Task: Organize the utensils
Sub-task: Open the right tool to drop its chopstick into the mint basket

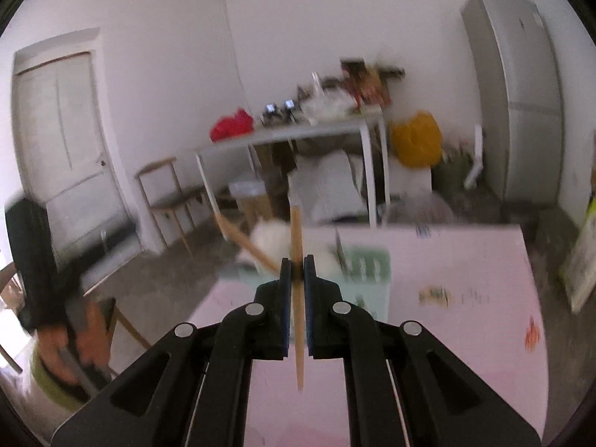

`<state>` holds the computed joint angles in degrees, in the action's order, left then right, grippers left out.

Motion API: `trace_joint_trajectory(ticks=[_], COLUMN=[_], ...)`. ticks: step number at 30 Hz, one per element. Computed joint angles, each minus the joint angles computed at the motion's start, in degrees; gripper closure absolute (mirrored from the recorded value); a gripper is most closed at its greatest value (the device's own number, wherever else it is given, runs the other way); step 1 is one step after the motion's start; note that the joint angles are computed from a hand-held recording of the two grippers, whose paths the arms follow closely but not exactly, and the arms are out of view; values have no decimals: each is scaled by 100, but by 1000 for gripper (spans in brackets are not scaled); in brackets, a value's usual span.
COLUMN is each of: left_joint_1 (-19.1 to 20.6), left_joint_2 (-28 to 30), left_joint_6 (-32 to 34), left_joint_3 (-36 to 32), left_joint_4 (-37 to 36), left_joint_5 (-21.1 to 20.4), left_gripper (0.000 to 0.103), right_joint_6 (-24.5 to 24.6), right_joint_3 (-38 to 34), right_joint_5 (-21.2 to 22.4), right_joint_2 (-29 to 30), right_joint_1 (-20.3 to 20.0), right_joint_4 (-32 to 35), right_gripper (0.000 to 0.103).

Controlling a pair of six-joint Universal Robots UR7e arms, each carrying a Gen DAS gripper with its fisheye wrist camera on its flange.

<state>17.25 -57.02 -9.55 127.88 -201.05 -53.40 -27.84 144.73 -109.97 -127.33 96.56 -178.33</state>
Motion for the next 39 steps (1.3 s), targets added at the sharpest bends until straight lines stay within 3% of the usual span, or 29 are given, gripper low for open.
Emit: trace_joint_trajectory(ticks=[3,7,14,23,30,36,39], left_joint_1=[-108,-56,0,8,26,67,59], left_joint_2=[-159,-462,-697,-687,-676,-547,-538], left_joint_6=[-176,-746,-934,-810,-807,-784,-818], left_joint_3=[355,742,1097,1183,1170,1089,1081], left_joint_4=[302,895,1443,1445,1472,1454,1487], left_joint_5=[451,609,764,795,788,754,763], left_gripper=[16,14,11,9,9,9,9], right_joint_6=[-339,-714,-1166,-1764,-2060,-2529,-2620], right_joint_3=[-233,-586,-1211,-1651,-1582,-1070,-810], right_joint_5=[-154,-330,-625,-985,-1039,-1017,-1212], right_joint_2=[653,1278,1948,2478,2681,2693,2681], right_joint_1=[470,861,1275,1648,1601,1183,912], right_joint_4=[-723,-1175,-1306,-1532,-1782,-2142,-2275], right_gripper=[96,96,96,96,96,96,96])
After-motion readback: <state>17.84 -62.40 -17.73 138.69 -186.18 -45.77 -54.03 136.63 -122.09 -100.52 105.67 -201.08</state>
